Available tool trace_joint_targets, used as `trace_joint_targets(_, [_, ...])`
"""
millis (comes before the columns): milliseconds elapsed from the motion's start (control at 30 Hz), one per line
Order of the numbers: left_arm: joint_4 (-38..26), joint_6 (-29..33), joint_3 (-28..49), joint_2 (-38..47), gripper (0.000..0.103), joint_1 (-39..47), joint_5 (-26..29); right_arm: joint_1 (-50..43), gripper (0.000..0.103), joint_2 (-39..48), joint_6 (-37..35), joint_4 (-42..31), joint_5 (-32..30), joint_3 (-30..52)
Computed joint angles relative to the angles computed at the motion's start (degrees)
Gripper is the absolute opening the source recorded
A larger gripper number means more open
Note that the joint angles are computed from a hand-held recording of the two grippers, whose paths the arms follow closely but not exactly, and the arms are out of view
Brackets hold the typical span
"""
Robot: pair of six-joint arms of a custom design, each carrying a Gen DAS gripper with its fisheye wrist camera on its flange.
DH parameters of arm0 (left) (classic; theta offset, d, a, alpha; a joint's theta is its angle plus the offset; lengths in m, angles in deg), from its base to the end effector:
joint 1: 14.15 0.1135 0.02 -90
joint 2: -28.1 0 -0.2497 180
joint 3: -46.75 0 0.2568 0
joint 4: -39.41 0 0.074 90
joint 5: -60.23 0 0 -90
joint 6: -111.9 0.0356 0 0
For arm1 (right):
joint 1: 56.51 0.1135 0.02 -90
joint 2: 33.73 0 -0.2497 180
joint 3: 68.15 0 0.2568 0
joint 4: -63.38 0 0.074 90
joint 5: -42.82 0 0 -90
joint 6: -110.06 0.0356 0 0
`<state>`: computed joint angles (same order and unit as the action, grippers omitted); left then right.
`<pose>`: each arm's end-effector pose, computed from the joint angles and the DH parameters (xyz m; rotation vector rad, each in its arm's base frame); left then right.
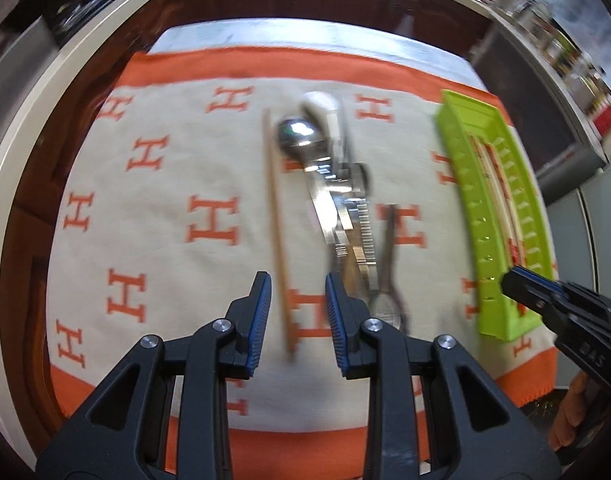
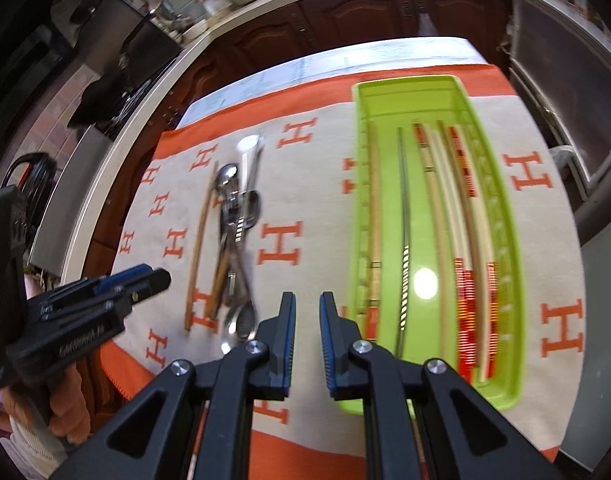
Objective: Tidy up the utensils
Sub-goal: 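Move both open tools back over the remaining chopsticks and cutlery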
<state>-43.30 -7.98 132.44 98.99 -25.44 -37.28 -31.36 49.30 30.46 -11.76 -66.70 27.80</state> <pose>0.2241 -0.0400 0.3138 -0.4764 2.6938 -0.0197 0.2576 0.1341 0.3236 -0.4623 2.6735 0.6487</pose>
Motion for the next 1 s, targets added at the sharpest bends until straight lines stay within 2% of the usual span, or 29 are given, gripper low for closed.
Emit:
trace_joint_targets(133, [1.8, 3.4, -3.8, -1.2, 0.025, 6.0, 3.7, 3.6, 0.012, 1.4, 1.6, 0.2, 1.5, 1.5])
trace_joint_targets(267, [5.0, 6.3, -5.9, 1.1, 0.025, 10.3, 8.4, 6.1, 0.012, 3.0, 3.0, 0.4, 2.7, 2.5])
trace_joint_targets(467, [8.4, 7.9, -4.9, 6.7, 0.025, 13.0, 11.9, 8.1, 0.012, 6.1, 4.8, 0.4, 4.5, 4.8])
trace_joint_targets(667, [8.9, 8.1, -2.1, 13.5, 0.025, 12.4, 11.1, 7.9, 0.012, 8.7, 5.7, 0.5, 4.8, 6.3])
trace_joint_targets(800, [8.8, 8.8, -0.3, 15.8, 0.025, 9.3, 6.5, 7.8, 0.012, 10.1, 5.8, 0.5, 4.8, 7.4])
trace_joint_targets(933, [8.2, 9.0, 1.2, 18.0, 0.032, 5.3, 2.1, 7.9, 0.012, 11.5, 5.5, 0.5, 4.7, 8.3])
trace_joint_targets(1000, [8.3, 8.7, 1.5, 18.4, 0.032, 4.7, 1.4, 8.0, 0.012, 12.1, 5.4, 0.4, 4.7, 8.9])
